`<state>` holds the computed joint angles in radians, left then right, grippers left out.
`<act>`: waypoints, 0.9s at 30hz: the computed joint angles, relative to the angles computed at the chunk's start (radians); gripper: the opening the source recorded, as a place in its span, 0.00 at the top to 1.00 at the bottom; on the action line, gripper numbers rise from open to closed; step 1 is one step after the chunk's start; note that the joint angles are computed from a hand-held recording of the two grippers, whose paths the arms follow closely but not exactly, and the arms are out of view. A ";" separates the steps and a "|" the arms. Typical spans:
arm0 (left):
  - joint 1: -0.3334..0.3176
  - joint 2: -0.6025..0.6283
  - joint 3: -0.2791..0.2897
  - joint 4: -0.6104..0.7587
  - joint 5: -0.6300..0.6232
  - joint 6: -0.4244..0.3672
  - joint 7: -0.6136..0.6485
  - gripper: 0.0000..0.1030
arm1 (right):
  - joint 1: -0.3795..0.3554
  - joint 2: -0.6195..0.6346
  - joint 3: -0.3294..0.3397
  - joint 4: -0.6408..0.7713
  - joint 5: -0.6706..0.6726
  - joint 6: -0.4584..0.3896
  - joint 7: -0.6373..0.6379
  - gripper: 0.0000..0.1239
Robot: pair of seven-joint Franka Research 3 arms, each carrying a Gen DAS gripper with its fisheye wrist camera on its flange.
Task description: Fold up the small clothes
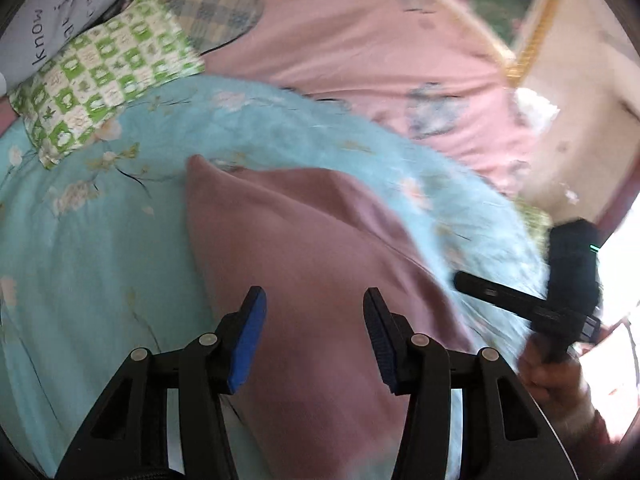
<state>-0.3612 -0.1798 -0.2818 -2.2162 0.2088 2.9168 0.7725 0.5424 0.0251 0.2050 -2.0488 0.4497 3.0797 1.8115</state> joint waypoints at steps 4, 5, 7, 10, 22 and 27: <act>-0.088 -0.083 0.011 -0.128 -0.063 0.072 0.068 0.51 | 0.022 -0.089 0.024 -0.127 -0.007 0.006 0.022 0.97; -0.089 -0.088 0.002 -0.141 -0.059 0.070 0.063 0.51 | -0.001 -0.103 0.042 -0.152 -0.097 -0.008 0.108 0.97; -0.090 -0.081 -0.011 -0.150 -0.061 0.025 0.041 0.52 | -0.058 -0.117 0.081 -0.186 -0.285 -0.037 0.284 0.97; -0.092 -0.065 -0.013 -0.173 -0.070 0.002 0.023 0.52 | -0.091 -0.129 0.093 -0.228 -0.426 -0.075 0.453 0.97; -0.054 -0.120 -0.096 -0.143 0.121 -0.138 -0.200 0.44 | -0.170 -0.208 0.167 -0.282 -0.630 -0.012 0.694 0.97; -0.045 -0.171 -0.137 -0.156 0.170 -0.197 -0.300 0.38 | -0.218 -0.267 0.232 -0.313 -0.645 0.005 0.743 0.97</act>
